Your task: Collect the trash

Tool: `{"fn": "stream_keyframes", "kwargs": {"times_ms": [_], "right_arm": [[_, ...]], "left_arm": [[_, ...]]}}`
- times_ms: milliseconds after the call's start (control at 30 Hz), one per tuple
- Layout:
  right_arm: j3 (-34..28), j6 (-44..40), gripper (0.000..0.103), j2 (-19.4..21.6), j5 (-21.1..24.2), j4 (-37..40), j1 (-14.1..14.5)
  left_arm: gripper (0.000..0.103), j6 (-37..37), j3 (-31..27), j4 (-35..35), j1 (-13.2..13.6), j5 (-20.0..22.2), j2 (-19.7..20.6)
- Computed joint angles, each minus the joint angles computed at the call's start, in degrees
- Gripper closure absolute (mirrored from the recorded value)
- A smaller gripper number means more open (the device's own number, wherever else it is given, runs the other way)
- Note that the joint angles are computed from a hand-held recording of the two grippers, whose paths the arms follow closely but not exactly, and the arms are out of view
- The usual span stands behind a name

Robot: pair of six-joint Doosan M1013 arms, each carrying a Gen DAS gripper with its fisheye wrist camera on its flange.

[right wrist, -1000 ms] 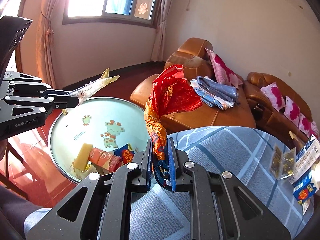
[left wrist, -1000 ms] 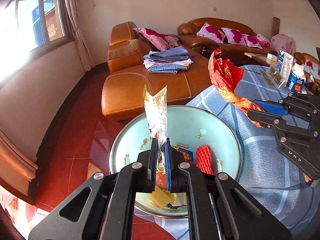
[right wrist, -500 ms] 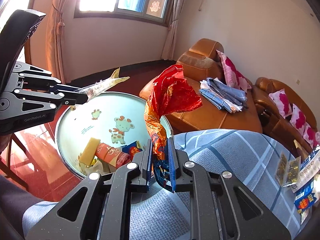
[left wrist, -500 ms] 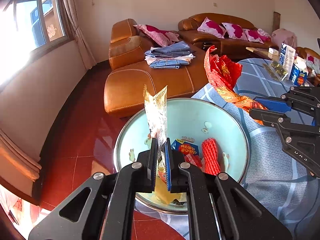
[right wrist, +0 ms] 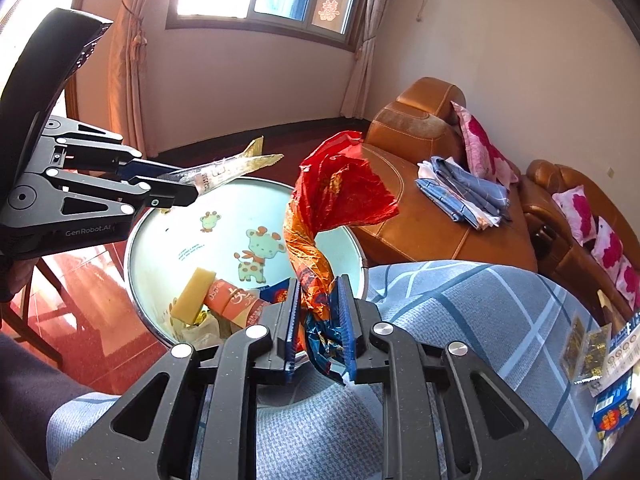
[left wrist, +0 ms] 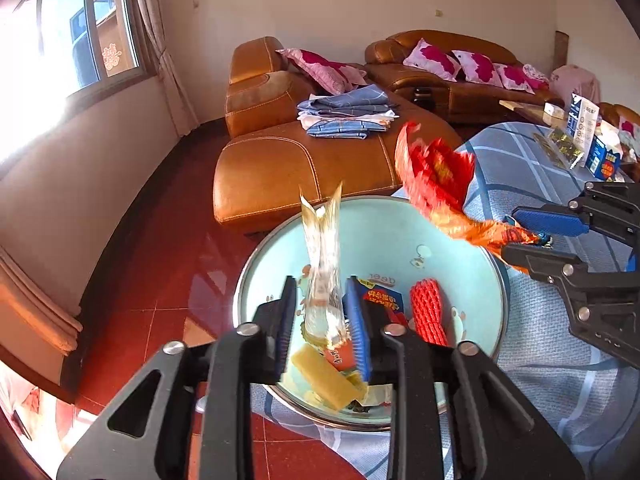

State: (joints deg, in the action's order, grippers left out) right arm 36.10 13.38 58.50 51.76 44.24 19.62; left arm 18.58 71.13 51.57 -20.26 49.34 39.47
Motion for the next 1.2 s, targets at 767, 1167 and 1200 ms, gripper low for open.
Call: {"fn": "stream_keyframes", "kwargs": {"times_ms": [767,1167,1200], "right_arm": [[15.54,-9.4,0.034,-7.5,-19.59,21.24,-3.17],[17.78,-12.45,0.033,-8.33,-21.68,26.66,-3.56],[17.83,-12.65,0.033,-8.34,-21.68,26.97,-3.62]], "left_arm": [[0.006,-16.58,3.87,15.11,-2.2,-2.63,-3.16],[0.006,-15.66,3.63,14.64,-2.43,-2.65,-3.12],[0.006,-15.55,3.6,14.5,-2.42,-2.61,-3.11]]}}
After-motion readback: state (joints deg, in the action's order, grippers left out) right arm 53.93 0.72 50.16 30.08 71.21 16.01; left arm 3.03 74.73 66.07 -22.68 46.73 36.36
